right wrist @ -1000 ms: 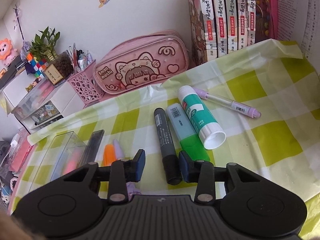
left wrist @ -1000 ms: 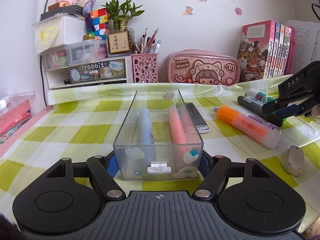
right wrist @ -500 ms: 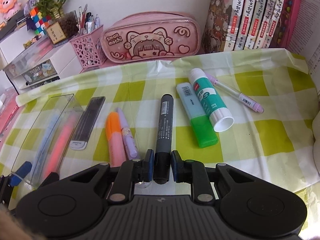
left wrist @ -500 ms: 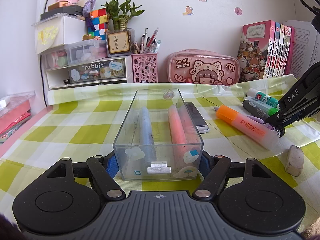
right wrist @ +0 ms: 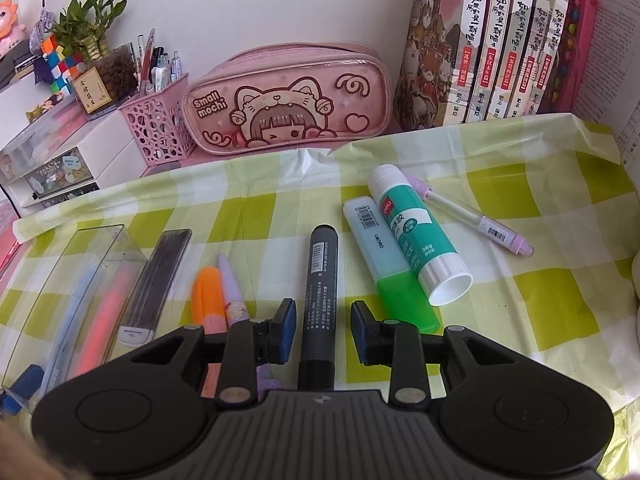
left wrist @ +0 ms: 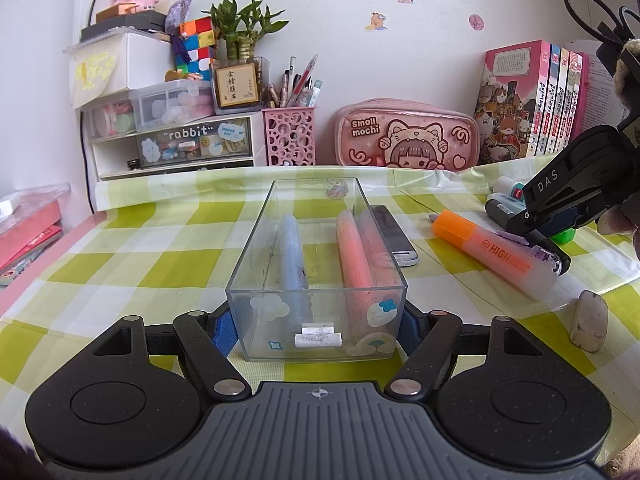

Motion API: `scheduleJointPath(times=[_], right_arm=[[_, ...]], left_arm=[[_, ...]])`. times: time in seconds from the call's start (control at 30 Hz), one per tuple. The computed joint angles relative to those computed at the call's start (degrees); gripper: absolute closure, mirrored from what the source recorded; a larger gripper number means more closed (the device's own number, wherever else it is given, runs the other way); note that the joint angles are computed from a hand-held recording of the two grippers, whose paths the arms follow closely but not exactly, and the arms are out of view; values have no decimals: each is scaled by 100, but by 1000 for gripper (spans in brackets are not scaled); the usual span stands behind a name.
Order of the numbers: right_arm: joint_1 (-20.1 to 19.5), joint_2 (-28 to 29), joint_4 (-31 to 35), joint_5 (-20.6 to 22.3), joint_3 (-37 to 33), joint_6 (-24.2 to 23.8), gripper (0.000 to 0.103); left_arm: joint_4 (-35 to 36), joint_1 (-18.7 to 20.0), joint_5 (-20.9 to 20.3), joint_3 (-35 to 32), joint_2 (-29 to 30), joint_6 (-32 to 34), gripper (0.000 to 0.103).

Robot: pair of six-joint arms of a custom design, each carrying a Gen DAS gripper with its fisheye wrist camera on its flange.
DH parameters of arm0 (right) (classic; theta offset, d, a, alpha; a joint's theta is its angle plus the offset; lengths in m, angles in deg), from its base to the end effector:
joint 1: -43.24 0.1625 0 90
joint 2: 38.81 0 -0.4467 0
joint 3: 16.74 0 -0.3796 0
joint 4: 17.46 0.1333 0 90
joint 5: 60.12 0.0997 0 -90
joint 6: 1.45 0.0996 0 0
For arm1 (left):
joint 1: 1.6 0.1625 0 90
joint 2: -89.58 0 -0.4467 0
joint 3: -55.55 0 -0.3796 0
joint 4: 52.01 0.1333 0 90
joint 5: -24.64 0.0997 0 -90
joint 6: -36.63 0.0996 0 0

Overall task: Organize stationery
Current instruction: 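Grasp the black marker with the right gripper and lift it, then lower the black marker into the clear box and open the right gripper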

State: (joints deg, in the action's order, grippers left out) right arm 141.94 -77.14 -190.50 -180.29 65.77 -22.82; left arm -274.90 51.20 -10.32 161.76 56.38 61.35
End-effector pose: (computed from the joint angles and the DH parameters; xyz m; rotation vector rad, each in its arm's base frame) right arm 0.1964 -0.7330 0.1705 0.4093 -2.4188 0.7836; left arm -0.1819 -0.5952 0.1017 0.5118 2.0144 -1.2525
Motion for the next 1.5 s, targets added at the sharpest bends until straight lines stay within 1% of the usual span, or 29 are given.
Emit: scheduleJointPath(times=[0.07,0.13,0.2,0.23,0.37,0.5,0.67,0.87,1.13,1.27,1.37,1.5], right_arm=[[14,61,-112,-57,-29,-91,76],[40,120,-201,-149,-59,-183,78],[66,173,-307,-247,-75,-320,86],[73,191,-360,-278,-72,-368,87],[70,167,-381,-241,-33,-324,87],[108,133,-611,-221,45,-412,87],[162,-2,-761,-6,166,-348,87],[211,-213,-707,472,318,-44,87],[214,-420,-180,1373,439,597,87],[231,-392,85,1653,386,835,87],[220,-343,340,1886,295,1158,87],[151,-280,759,2283,165,1794,87]], left_arm=[[0,0,0,0,0,0,30],[0,0,0,0,0,0,30],[-1,-1,1,-1,1,-1,30],[-1,-1,1,-1,1,-1,30],[-1,-1,1,-1,1,-1,30],[-1,1,1,-3,2,3,30],[-2,0,2,-2,3,4,30],[-4,-1,3,-2,4,6,30],[-5,2,2,-4,4,10,30],[-5,-1,4,-3,5,7,30],[-5,-1,4,-3,5,7,30],[-7,-2,5,-4,8,9,30]])
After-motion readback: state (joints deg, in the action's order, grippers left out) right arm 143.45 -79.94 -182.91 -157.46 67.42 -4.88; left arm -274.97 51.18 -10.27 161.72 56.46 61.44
